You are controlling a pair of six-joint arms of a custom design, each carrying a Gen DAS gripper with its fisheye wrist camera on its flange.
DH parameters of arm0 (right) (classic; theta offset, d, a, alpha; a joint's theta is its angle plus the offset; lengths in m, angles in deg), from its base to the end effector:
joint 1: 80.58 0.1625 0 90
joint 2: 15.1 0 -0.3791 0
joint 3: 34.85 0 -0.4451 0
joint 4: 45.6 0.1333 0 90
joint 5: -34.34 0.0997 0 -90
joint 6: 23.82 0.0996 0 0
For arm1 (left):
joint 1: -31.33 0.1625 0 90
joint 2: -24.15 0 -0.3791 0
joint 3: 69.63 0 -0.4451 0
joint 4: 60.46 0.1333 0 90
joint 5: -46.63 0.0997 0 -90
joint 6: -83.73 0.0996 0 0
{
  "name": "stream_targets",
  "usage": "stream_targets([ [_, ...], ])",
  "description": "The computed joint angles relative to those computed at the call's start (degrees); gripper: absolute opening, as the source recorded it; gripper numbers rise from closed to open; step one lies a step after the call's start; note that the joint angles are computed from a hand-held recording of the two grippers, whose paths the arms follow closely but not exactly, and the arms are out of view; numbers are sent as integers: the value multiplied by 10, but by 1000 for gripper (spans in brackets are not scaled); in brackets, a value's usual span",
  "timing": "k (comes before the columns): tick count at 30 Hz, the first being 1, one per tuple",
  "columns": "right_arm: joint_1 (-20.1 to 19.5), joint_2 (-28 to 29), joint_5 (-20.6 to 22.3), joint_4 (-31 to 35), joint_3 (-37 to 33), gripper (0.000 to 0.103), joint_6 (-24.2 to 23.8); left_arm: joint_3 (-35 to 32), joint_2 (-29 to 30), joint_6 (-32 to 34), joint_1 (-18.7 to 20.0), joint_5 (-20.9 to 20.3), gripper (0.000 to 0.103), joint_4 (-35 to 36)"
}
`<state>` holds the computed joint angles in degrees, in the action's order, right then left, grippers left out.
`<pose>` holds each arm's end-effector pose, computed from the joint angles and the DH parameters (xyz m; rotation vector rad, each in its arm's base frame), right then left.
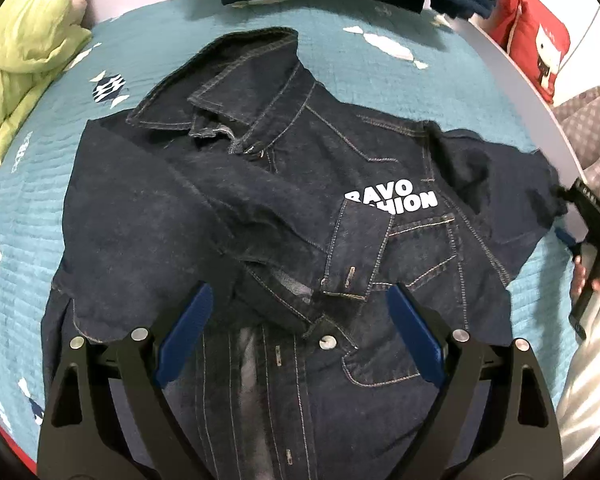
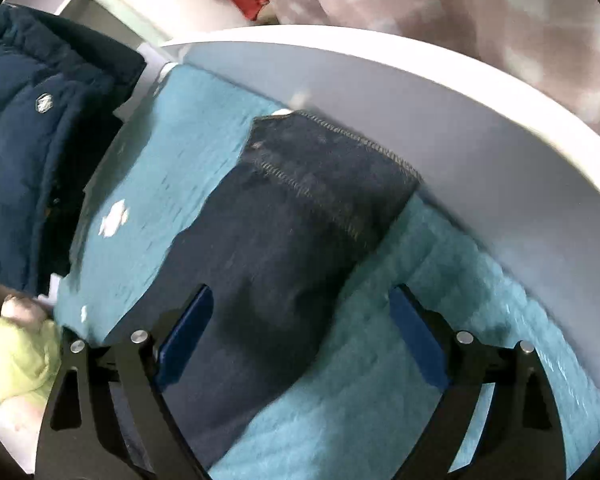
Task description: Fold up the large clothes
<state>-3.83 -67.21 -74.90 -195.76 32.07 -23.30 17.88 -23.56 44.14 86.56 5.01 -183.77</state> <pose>-0.0856 -0.8018 0.3527 -0.4848 -2.5093 1.0106 -0.2221 -0.6842 0.0810 -0.0390 2.3514 -0.5320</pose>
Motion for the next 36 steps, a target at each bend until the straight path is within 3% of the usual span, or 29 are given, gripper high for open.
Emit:
stream_targets([
  [5, -3, 48, -12, -55, -54, 87, -27, -21, 13, -11, 9, 0, 89, 33],
  [6, -4, 53, -14, -55, -61, 82, -27, -22, 13, -14, 10, -2, 89, 33],
  [8, 5, 65, -52, -75, -72, 43, -54, -19, 12, -6, 10, -9, 89, 18],
  [9, 5, 61, -50, -80, -68, 26, -63, -17, 11, 1, 11, -14, 89, 6],
  [10, 2, 51, -30, -87, -54, 17, -61, -15, 11, 11, 11, -22, 89, -9],
  [11, -1, 36, -3, -95, -35, 17, -57, -17, 13, 19, 12, -31, 89, -21],
  [13, 3, 15, 8, -116, -7, 15, -73, -27, 22, 36, 15, -52, 88, -41],
  [15, 13, -7, 15, -152, 24, 15, -102, -47, 40, 54, 18, -73, 75, -53],
  [19, 39, -51, 33, -216, 74, 15, -154, -99, 82, 91, 21, -103, 62, -66],
  [22, 54, -72, 48, -232, 86, 14, -180, -153, 125, 125, 27, -141, 48, -84],
  [24, 61, -91, 67, -227, 101, 15, -183, -196, 160, 139, 35, -174, 31, -88],
  [26, 69, -106, 83, -237, 120, 14, -199, -256, 205, 129, 42, -173, 19, -37],
  [30, 82, -136, 116, -216, 159, 14, -221, -342, 283, 111, 59, -148, 19, 16],
  [34, 105, -149, 125, -234, 199, 14, -257, -341, 288, 118, 56, -133, 18, 1],
  [36, 113, -158, 146, -213, 211, 14, -248, -338, 287, 120, 58, -139, 18, -9],
])
